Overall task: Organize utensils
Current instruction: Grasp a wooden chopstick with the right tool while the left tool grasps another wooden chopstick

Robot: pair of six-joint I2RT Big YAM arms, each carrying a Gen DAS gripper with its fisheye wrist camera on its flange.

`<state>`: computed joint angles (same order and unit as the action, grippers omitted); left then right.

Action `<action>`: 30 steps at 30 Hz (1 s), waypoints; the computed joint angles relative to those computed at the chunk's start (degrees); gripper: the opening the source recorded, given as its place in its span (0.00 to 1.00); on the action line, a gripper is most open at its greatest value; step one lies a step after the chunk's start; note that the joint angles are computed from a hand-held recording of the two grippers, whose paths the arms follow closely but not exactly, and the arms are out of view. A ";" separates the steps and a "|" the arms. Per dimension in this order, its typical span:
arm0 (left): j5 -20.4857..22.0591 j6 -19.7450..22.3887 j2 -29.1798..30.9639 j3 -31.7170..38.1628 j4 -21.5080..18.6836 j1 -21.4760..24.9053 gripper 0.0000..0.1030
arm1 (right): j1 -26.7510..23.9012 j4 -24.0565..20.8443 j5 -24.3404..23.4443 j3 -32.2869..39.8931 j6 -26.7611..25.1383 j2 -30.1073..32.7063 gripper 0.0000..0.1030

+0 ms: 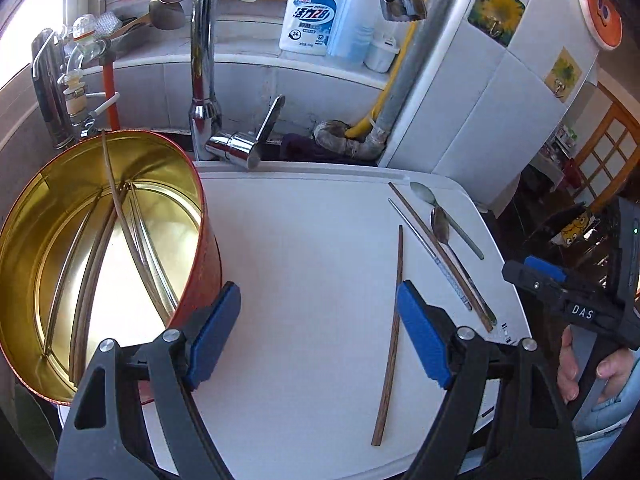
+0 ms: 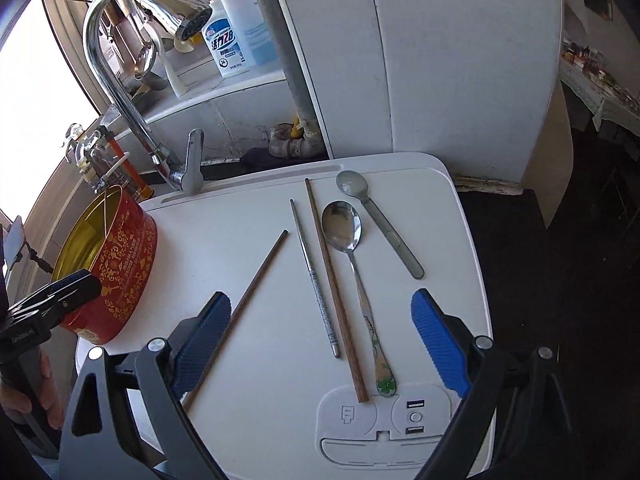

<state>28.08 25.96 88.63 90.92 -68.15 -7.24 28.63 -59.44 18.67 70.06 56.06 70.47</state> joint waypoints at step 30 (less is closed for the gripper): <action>-9.45 8.63 1.74 -8.18 6.29 -9.83 0.07 | -7.13 1.58 -9.21 2.99 -17.59 11.40 0.06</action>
<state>18.63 34.59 90.37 82.74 -61.86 -17.08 21.50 -57.86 9.46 73.05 38.47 81.87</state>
